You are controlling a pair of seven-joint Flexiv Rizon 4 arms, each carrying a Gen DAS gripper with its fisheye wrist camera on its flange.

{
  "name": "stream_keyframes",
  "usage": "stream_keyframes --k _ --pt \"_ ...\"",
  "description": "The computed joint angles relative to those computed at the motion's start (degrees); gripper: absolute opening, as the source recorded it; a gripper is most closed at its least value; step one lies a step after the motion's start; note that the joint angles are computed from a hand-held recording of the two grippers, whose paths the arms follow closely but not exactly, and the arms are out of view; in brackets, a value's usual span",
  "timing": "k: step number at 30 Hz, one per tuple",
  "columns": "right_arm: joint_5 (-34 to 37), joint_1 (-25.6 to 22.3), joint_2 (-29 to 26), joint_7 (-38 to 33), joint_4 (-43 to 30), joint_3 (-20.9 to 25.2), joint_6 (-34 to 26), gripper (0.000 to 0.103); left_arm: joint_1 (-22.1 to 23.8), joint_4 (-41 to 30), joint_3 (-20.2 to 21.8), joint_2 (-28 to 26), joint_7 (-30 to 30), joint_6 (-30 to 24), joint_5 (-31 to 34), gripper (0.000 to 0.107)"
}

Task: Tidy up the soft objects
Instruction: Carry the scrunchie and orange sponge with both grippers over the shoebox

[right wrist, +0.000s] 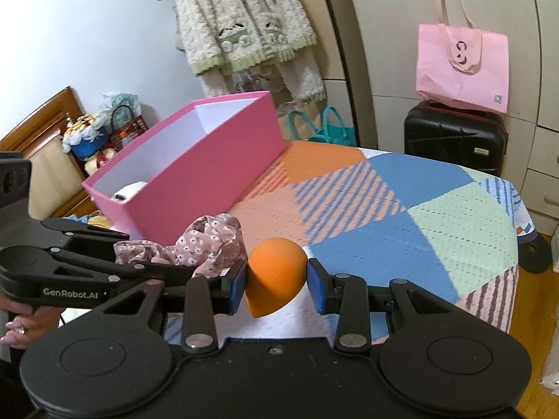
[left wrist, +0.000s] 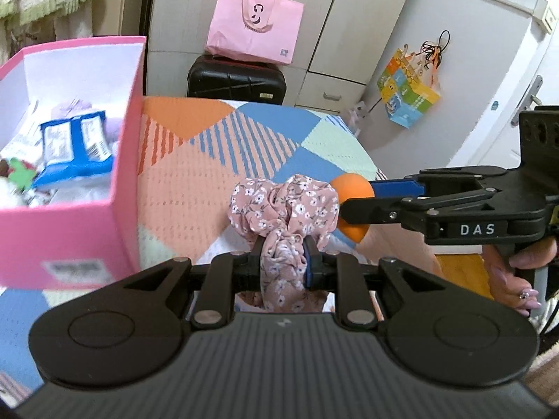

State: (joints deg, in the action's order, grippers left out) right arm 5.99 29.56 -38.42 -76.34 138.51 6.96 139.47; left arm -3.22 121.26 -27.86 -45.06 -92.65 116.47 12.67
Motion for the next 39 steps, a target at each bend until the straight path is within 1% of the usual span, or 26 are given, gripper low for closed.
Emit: stream_keyframes --k 2,4,5,7,9,14,19,23,27,30,34,37,39 --pt "1.4 1.8 1.0 -0.6 0.6 0.0 -0.4 0.042 2.2 1.6 -1.5 0.7 -0.2 -0.2 1.3 0.019" --pt "1.7 2.9 1.8 -0.9 1.1 0.4 -0.7 0.042 5.9 3.4 -4.4 0.5 -0.6 0.0 3.5 0.019" --pt "1.3 3.0 2.0 -1.0 1.4 1.0 -0.4 0.042 7.1 4.3 -5.2 0.6 -0.8 0.0 4.2 0.019" --pt "0.0 2.8 2.3 -0.9 2.1 2.1 0.7 0.042 8.2 6.4 -5.3 1.7 -1.2 0.9 4.9 0.019" --pt "0.2 4.0 3.2 -1.3 2.6 2.5 0.9 0.042 9.4 8.0 -5.6 2.7 -1.5 1.3 5.7 0.019" --pt "1.9 7.9 5.7 -2.4 2.6 2.7 -2.0 0.042 16.2 12.8 -9.3 5.6 -2.0 -0.2 8.7 0.019" --pt "-1.5 7.4 7.1 -0.9 1.9 4.4 -5.2 0.043 20.8 17.0 -10.7 9.4 -2.1 0.9 9.9 0.019" --pt "-3.7 7.4 7.7 0.1 0.4 4.7 -7.0 0.043 24.4 18.8 -12.1 11.7 -2.3 2.5 12.0 0.019" --pt "-2.7 9.2 8.6 -0.7 -1.3 3.8 -7.9 0.043 26.7 19.0 -12.7 13.9 -3.0 3.7 13.7 0.019" --pt "-1.1 10.9 8.8 -1.9 -3.1 2.5 -8.4 0.043 28.7 18.2 -13.3 14.4 -3.4 4.2 15.3 0.019" --pt "-1.1 11.5 7.5 -4.3 -6.0 2.1 -6.8 0.043 31.1 15.9 -14.8 12.8 -3.5 3.7 16.6 0.019" --pt "1.7 14.1 6.5 -7.2 -8.6 0.1 -6.6 0.043 31.4 13.7 -14.7 11.2 -3.0 4.2 16.8 0.019" --pt "2.0 13.9 5.7 -7.9 -10.5 -0.3 -6.8 0.043 31.1 11.9 -14.3 10.0 -2.8 4.3 16.7 0.019"
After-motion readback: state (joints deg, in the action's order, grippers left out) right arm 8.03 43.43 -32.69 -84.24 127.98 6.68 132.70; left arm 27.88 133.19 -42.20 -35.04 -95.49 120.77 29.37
